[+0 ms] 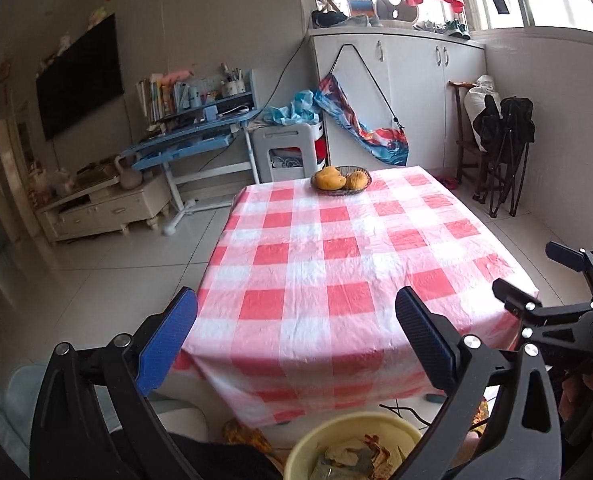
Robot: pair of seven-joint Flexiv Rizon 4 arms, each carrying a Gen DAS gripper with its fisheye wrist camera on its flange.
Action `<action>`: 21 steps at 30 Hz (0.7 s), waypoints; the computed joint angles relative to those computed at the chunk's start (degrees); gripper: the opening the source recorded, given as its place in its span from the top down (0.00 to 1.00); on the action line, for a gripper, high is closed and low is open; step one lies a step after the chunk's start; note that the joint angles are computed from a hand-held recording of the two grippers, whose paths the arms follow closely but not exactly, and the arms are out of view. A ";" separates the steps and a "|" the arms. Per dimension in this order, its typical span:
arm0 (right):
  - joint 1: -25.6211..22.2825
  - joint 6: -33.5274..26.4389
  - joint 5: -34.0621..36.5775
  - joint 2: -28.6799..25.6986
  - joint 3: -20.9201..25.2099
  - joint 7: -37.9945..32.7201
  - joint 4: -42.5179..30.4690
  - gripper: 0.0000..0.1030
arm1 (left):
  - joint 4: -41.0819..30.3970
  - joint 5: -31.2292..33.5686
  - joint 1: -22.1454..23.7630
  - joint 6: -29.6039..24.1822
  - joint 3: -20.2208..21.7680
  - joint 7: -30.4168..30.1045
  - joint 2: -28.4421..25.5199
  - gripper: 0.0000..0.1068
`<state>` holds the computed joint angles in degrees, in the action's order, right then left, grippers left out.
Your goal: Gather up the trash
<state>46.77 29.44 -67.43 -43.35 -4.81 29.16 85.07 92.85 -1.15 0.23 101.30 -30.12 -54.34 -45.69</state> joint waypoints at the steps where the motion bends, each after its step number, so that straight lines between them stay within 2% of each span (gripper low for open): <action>1: 0.10 -0.42 0.18 -0.01 -0.08 0.48 -0.04 0.08 | -0.35 0.02 0.10 -0.04 -0.25 0.07 -0.52 0.10; 5: 0.39 -2.09 1.12 -1.01 -0.17 0.12 -1.58 0.08 | -0.79 -2.26 -1.61 -2.07 2.26 0.58 -0.91 0.10; 14: 1.56 -4.81 4.38 -4.92 -0.92 -8.54 -7.45 0.08 | 1.62 0.56 2.12 -0.42 -1.96 1.95 -1.79 0.10; 21: 2.37 -5.36 5.84 -6.27 -1.77 -12.43 -9.31 0.08 | 1.34 -1.20 1.92 -2.80 -1.82 1.67 -1.61 0.10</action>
<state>49.14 24.08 -61.59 -49.62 -6.58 16.73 75.76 94.19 -2.35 2.15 98.50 -31.94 -52.67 -47.30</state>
